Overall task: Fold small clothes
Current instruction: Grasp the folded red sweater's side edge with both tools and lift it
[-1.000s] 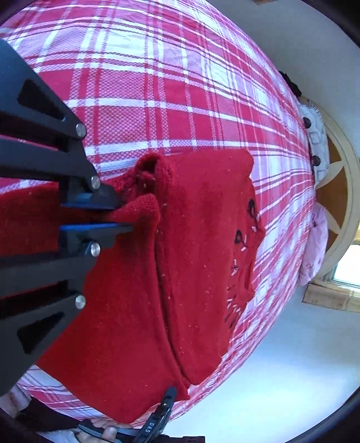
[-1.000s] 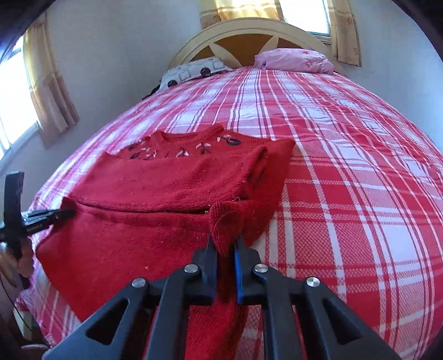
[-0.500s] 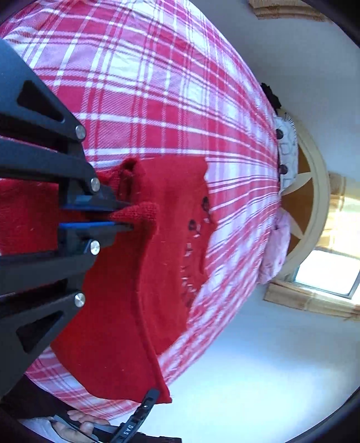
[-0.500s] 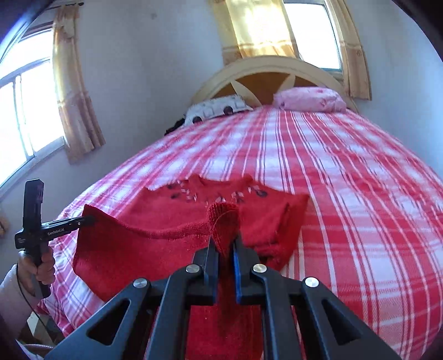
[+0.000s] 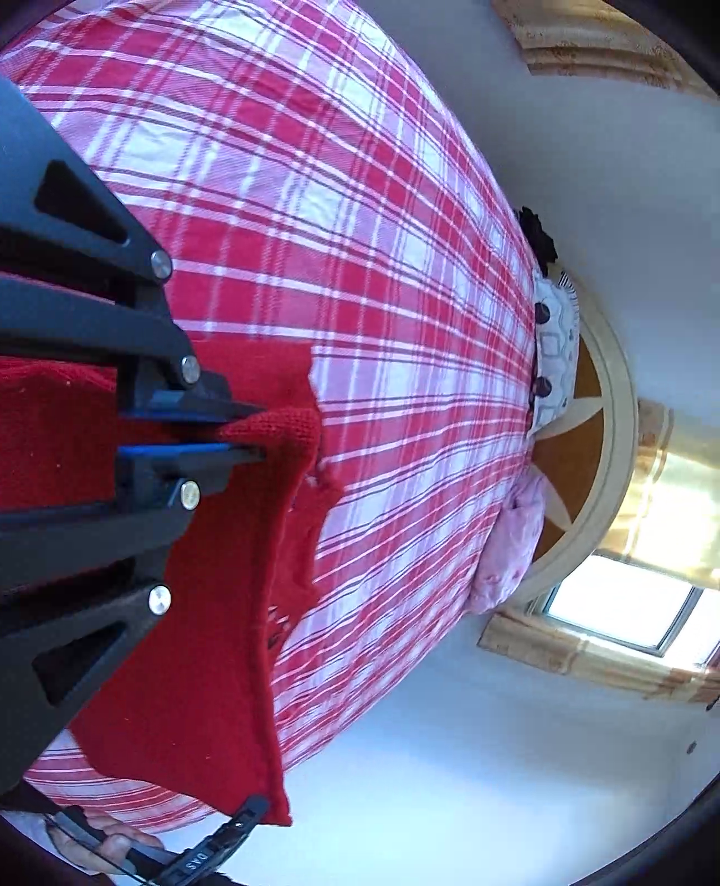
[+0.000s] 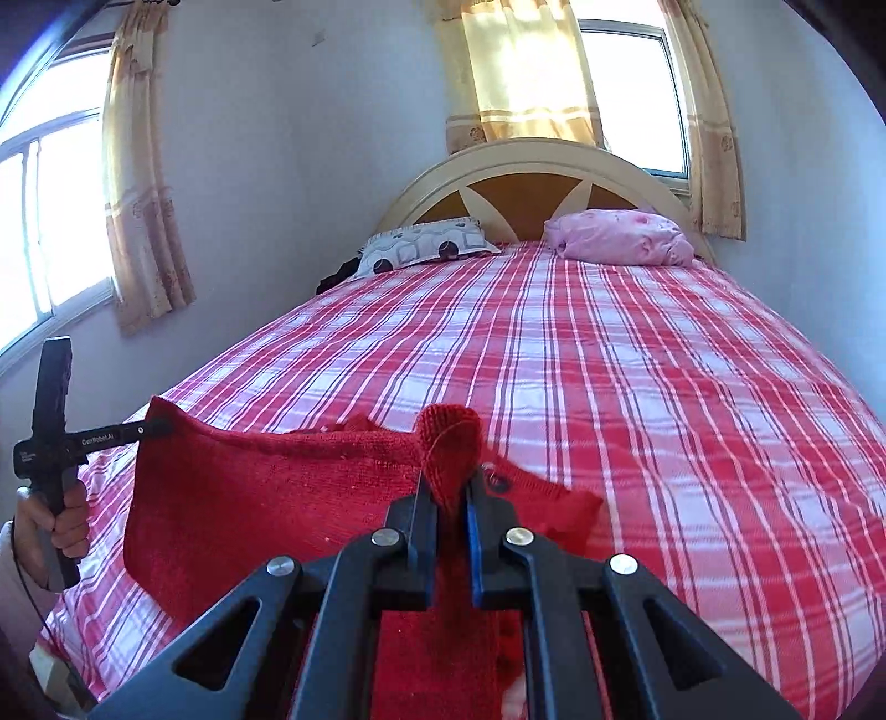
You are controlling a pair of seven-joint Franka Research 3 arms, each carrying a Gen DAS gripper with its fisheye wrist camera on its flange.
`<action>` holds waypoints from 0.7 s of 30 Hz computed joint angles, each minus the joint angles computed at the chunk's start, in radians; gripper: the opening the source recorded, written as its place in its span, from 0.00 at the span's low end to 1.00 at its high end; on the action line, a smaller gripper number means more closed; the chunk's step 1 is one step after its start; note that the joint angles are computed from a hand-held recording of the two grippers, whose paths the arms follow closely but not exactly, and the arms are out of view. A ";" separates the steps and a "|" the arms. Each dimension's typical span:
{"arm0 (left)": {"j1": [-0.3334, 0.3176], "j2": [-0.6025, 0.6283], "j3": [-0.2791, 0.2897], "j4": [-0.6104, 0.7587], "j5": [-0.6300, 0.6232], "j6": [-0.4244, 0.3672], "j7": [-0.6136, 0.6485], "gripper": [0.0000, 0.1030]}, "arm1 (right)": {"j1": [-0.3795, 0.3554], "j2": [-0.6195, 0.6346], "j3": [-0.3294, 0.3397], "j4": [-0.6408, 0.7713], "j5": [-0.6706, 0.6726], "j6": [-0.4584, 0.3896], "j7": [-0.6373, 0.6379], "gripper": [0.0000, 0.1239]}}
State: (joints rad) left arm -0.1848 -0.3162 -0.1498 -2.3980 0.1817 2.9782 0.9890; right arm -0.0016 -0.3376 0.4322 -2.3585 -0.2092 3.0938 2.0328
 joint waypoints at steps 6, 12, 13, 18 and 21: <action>0.092 0.130 -0.074 0.142 0.137 -0.032 -0.108 0.06 | -0.260 0.124 0.186 0.130 -0.236 -0.014 0.200 0.06; 0.094 0.297 -0.063 0.292 0.271 -0.084 -0.241 0.06 | -0.377 0.301 0.267 0.261 -0.544 -0.085 0.482 0.06; 0.086 0.319 -0.055 0.311 0.278 -0.094 -0.248 0.06 | -0.368 0.328 0.258 0.278 -0.571 -0.098 0.506 0.06; 0.047 0.425 -0.023 0.405 0.317 -0.161 -0.286 0.06 | -0.296 0.417 0.194 0.339 -0.672 -0.163 0.571 0.06; 0.026 0.469 -0.007 0.445 0.336 -0.198 -0.302 0.06 | -0.238 0.463 0.150 0.379 -0.739 -0.230 0.588 0.06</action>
